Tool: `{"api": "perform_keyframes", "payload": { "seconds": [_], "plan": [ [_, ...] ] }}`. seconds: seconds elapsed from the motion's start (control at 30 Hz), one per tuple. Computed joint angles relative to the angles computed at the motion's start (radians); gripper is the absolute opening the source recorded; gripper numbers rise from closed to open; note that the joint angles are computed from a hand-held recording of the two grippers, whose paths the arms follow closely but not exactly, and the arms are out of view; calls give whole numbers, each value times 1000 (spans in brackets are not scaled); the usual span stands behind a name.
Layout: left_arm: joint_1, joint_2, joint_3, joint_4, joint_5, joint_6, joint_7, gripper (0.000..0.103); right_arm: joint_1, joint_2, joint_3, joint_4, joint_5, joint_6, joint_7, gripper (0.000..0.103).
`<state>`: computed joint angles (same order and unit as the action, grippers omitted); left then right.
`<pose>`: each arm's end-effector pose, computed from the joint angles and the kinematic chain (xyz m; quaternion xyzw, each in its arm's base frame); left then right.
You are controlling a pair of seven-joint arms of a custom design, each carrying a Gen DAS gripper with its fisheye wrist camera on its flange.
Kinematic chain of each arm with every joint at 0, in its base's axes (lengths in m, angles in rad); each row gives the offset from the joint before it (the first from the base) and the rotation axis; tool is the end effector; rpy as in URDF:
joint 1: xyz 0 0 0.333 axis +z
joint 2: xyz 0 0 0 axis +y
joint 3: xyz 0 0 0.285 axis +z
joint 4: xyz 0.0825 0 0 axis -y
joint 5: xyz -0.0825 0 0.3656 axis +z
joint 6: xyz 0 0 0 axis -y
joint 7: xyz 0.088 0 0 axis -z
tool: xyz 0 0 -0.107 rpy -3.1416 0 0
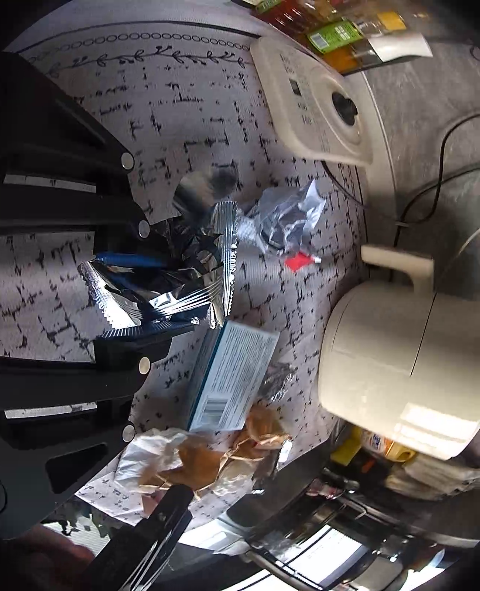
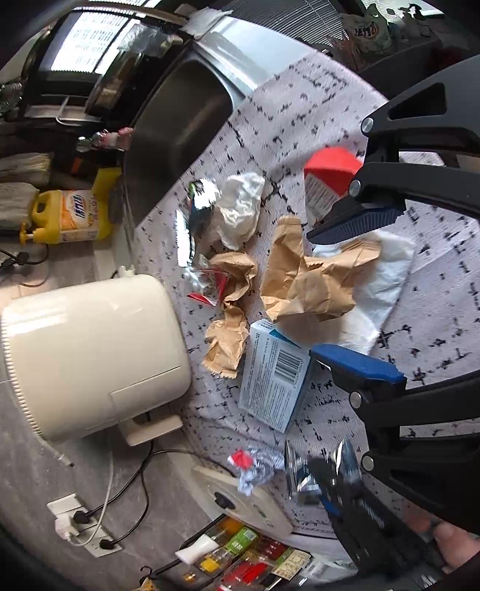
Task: Collect trash
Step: 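Grasp the crumpled silver foil wrapper with the left gripper while the right gripper grasps brown paper, then carry the foil wrapper in the left gripper and brown paper in the right gripper to the white bucket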
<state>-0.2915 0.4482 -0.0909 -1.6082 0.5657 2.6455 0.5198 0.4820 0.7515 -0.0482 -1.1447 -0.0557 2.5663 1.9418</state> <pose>0.6387 -0.2621 0.4143 -0.7496 0.5703 -0.2694 0.2007 0.6865 0.3330 0.4173 -0.7072 0.6249 -0.1557 0.2918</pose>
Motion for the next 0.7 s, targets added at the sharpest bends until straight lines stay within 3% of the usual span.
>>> {"api": "perform_keyframes", "payload": {
  "seconds": [0.03,0.07,0.17,0.43,0.7],
  "plan": [
    [1,-4,3,-7,0,2,-9,26,-6,34,8,52,6,-38,-13,42],
    [0,-10,7,-14,3,2,-19,26,-14,62,19,100,17,-76,-30,21],
    [-10,-30,23,-31,35,3,-66,26,-21,37,32,59,39,-46,-60,12],
    [-49,-98,33,-81,182,-11,-230,26,-33,-248,63,-366,85,221,-138,10],
    [-97,-163,-29,-130,303,-56,-374,26,-77,-537,86,-774,147,391,-224,10]
  ]
}}
